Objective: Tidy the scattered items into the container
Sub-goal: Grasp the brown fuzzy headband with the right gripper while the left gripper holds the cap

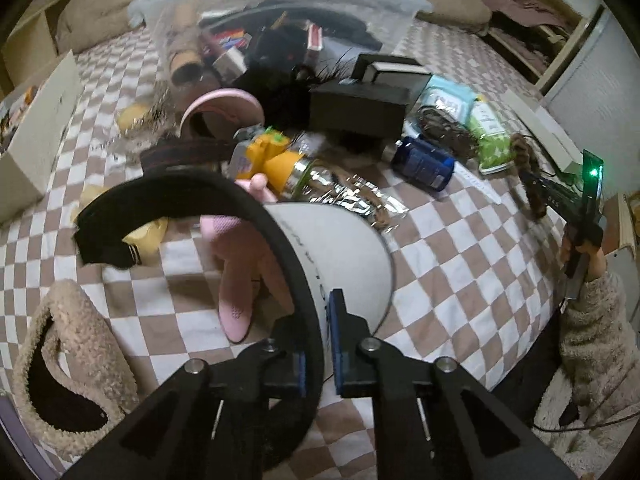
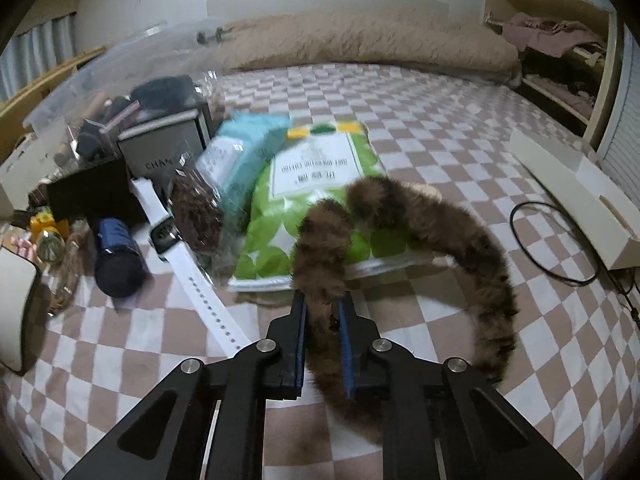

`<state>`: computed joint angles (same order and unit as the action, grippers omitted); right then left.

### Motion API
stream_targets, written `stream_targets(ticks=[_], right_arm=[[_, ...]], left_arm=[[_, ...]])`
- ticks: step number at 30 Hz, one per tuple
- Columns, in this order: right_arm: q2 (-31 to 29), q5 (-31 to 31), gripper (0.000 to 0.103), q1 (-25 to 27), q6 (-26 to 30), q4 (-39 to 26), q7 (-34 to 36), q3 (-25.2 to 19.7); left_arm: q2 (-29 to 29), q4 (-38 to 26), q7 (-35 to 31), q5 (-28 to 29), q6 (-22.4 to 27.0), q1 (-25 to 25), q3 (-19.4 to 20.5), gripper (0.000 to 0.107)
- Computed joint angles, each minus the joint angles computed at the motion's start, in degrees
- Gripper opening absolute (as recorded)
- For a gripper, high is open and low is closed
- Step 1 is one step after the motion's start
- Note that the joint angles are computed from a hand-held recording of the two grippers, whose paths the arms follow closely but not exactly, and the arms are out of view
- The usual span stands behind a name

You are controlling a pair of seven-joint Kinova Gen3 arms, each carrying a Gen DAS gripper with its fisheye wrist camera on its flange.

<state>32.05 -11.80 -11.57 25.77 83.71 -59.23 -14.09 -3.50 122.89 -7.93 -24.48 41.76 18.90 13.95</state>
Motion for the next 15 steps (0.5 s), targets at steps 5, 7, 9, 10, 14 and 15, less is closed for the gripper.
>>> stream_targets(ticks=[5,7,9,10,14,15], right_arm=[[-2.47,-6.04,0.015,6.17,-0.26,2.29,5.20,-6.25],[-3.51,-8.89,0.015,8.17,-0.13,3.23,7.55,-8.08],[-4.60,-12.25,0.015,10.31,0.48,4.05,10.20,-9.93],[-5.04,-13.75,0.015,10.91,0.79,4.31,11.36,-10.36],[-6.95,-20.41,0.015,13.58,1.78,5.71,16.98,-12.33],[-7.41,-21.94,0.015,14.06,2.06,5.93,18.34,-12.58]], left_arm=[[-1.44,-0.05,4.35,-3.16,1.39,1.12,1.84,0.009],[-2.57,0.27,6.95,-4.75,2.02,1.17,2.97,0.009],[-3.89,0.60,9.07,-5.94,2.52,1.03,4.02,0.009],[-4.32,0.68,9.99,-6.38,2.68,0.91,4.64,0.009],[-5.87,0.04,13.48,-8.42,5.82,0.02,7.43,0.009],[-5.83,-0.43,14.10,-8.97,7.12,-0.04,7.98,0.009]])
